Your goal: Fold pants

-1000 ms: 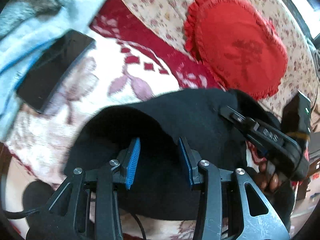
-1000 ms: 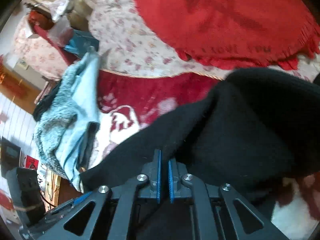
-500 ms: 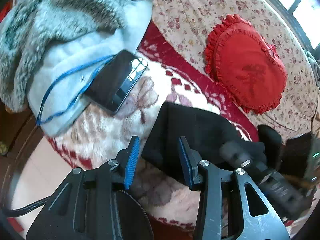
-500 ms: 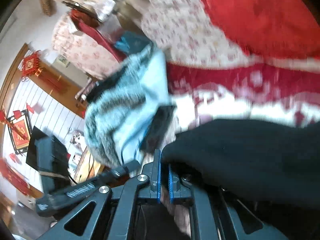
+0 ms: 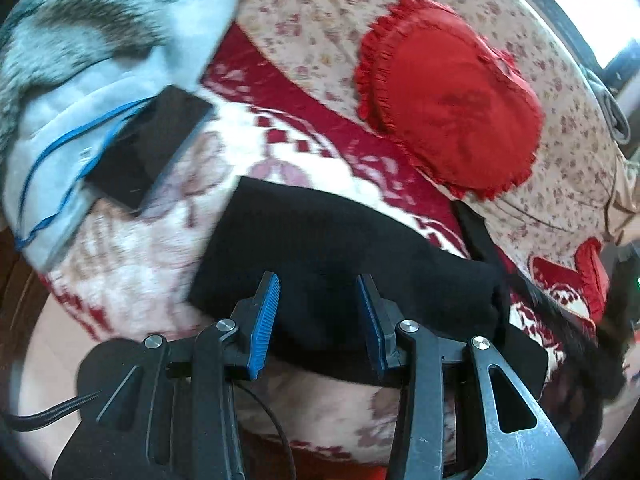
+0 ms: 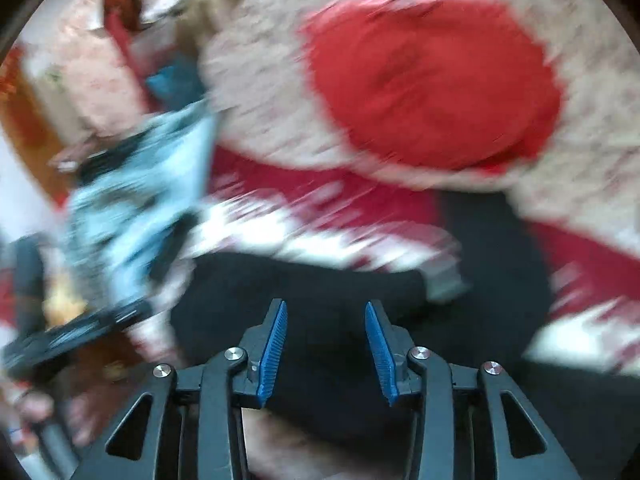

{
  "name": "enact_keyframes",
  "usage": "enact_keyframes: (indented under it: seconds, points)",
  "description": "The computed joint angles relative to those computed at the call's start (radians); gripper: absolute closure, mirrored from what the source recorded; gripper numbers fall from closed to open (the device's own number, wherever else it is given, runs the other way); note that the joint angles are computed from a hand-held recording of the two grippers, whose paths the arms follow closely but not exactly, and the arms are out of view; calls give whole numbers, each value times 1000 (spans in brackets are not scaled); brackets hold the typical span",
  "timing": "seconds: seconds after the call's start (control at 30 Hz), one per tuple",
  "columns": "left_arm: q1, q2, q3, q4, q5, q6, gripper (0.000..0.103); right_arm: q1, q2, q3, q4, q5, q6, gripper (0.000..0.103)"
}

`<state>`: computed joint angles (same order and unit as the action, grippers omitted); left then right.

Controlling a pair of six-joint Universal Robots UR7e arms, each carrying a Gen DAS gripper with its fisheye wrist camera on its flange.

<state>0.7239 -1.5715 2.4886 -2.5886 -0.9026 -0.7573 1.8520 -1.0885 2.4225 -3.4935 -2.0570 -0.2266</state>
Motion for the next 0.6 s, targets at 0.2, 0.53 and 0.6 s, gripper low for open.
enact_keyframes:
  seconds: [0.2,0.53,0.6]
  points:
    - [12,142,-45,-6,-27,34,65,-76,164,-238,129,-264,-83,60]
    - [48,73,-22,-35,-72,8,65,-188,-5,-103,12,-39,-69,98]
    - [35,54,-11,-31,-64,-7,65,-212,-140,10,-45,43,-38,98]
